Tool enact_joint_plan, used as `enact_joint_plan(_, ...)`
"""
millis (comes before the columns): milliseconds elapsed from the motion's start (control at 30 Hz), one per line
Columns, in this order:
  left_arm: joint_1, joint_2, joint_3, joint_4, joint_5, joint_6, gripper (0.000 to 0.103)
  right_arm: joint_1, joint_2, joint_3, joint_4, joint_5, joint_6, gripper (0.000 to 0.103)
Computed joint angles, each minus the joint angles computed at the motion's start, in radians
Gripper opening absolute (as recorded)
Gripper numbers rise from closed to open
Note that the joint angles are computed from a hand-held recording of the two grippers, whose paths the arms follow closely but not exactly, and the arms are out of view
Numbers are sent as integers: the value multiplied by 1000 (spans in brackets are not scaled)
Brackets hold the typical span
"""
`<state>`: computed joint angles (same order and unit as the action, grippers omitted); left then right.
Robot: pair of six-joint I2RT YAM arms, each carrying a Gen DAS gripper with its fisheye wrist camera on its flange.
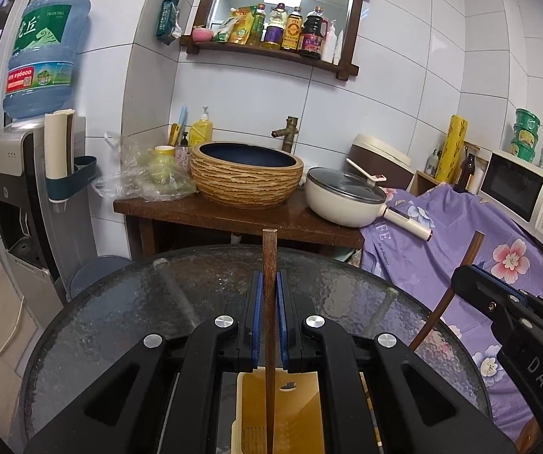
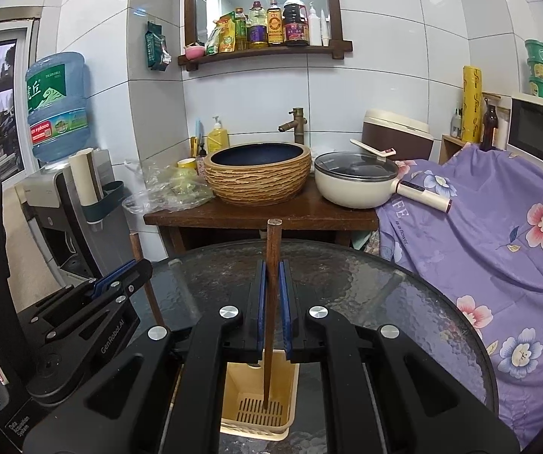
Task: Organize utensils
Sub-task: 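Open both tools to drop the chopsticks into the holder, then move both tools back down toward the remaining utensils on the table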
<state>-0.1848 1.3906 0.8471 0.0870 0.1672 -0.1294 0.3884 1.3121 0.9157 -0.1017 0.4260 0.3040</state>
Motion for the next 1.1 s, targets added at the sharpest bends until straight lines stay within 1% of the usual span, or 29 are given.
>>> enact_joint_plan(67, -1, 6, 7, -13, 1, 2, 9, -6, 2, 0, -2, -8, 3, 8)
enact_joint_plan(133, 6, 7, 14, -29, 24, -4, 26, -8, 2, -3, 3, -3, 6, 8)
enact_joint_plan(167, 11, 2, 9, -23, 31, -12, 44, -10, 4, -1, 3, -4, 6, 8)
enact_joint_plan(200, 14, -4, 1, -11, 32, -19, 57, -13, 3, -2, 5, -7, 6, 8)
enact_joint_plan(267, 23, -32, -21, 15, 41, -28, 61, -19, 1, -4, 3, -14, 10, 8)
enact_joint_plan(333, 27, -45, -16, -2, 55, -16, 65, -25, 1, -2, -9, -24, 9, 8)
enact_joint_plan(367, 30, -56, -14, -15, 65, -7, 68, -26, 0, -4, -13, -25, 9, 12)
enact_joint_plan(433, 39, -93, -30, -13, 68, 1, 73, -29, -15, -19, -9, -36, 14, 31)
enact_joint_plan(467, 48, -117, -44, -8, 75, 4, 79, -28, -28, -34, 4, -37, 15, 51)
enact_joint_plan(500, 61, -142, -58, -4, 87, 9, 84, -27, -39, -49, 24, -37, 15, 56)
enact_joint_plan(533, 67, -160, -69, -3, 93, 11, 85, -24, -55, -67, 43, -32, 15, 56)
enact_joint_plan(633, 103, -213, -91, -35, 116, 21, 89, -20, -80, -79, 28, -30, 19, 56)
enact_joint_plan(700, 137, -243, -101, -83, 143, 27, 94, -18, -104, -96, 22, -30, 29, 57)
enact_joint_plan(833, 202, -307, -149, -176, 191, 70, 96, -7, -201, -165, -9, -32, 70, 62)
enact_joint_plan(900, 228, -347, -188, -207, 211, 112, 96, 15, -258, -209, -33, -14, 85, 63)
enact_joint_plan(1000, 257, -413, -257, -292, 210, 215, 96, 75, -355, -287, -97, 32, 121, 63)
enact_joint_plan(1100, 299, -481, -335, -358, 243, 313, 96, 141, -437, -361, -169, 65, 178, 63)
